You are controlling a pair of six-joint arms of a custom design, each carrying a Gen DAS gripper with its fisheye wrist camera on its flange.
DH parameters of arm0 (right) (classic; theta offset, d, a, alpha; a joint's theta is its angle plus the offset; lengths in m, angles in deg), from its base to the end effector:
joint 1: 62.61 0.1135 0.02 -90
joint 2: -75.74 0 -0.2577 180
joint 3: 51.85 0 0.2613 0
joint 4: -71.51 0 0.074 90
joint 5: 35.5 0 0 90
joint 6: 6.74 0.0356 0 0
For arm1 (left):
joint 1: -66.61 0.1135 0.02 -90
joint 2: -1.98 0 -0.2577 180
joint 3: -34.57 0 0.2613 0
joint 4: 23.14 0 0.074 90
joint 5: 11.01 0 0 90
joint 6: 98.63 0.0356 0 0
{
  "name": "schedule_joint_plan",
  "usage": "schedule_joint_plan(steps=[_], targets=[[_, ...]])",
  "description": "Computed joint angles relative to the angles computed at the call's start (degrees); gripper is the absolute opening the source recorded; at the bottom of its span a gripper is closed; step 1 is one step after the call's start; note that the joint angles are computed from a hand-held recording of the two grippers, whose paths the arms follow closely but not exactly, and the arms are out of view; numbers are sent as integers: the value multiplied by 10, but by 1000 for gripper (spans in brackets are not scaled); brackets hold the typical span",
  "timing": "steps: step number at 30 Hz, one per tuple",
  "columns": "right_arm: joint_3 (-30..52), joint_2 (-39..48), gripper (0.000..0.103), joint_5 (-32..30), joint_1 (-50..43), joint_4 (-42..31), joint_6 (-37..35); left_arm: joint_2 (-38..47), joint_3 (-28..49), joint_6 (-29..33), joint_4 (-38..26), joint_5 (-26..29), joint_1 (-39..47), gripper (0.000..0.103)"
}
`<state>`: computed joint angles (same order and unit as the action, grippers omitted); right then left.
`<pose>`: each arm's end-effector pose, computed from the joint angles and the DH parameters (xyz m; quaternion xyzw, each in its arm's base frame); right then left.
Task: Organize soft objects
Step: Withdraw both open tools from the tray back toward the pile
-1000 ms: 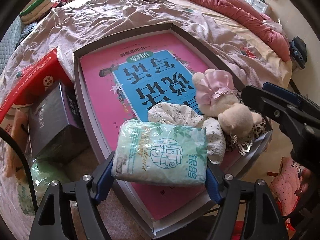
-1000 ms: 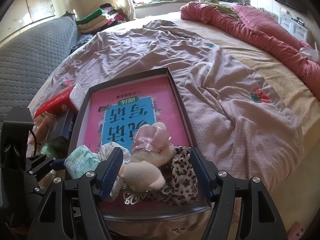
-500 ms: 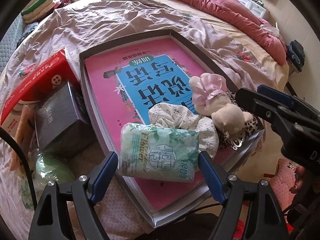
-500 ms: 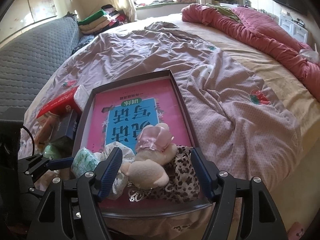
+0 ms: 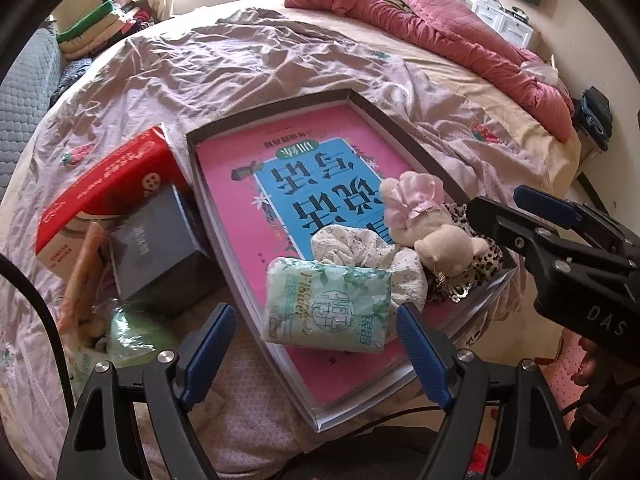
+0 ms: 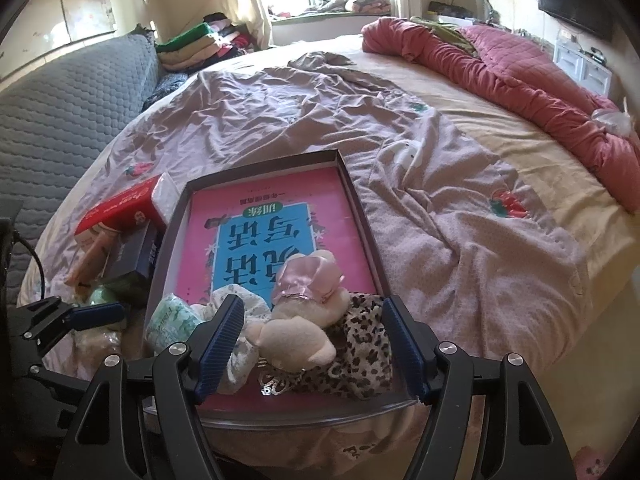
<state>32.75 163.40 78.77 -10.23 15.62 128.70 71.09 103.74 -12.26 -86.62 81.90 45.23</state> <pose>0.2102 0.2487 0.2658 -0.0009 0.9437 0.0641 0.3246 0.2214 -0.0886 0.2566 0.1559 0.9604 -0.0739 0.2190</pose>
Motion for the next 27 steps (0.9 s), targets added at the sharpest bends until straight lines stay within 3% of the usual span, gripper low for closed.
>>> schedule_joint_plan(steps=[27], targets=[[79, 9, 80, 76, 65, -58, 3, -101, 10, 29, -74, 19, 103, 84]])
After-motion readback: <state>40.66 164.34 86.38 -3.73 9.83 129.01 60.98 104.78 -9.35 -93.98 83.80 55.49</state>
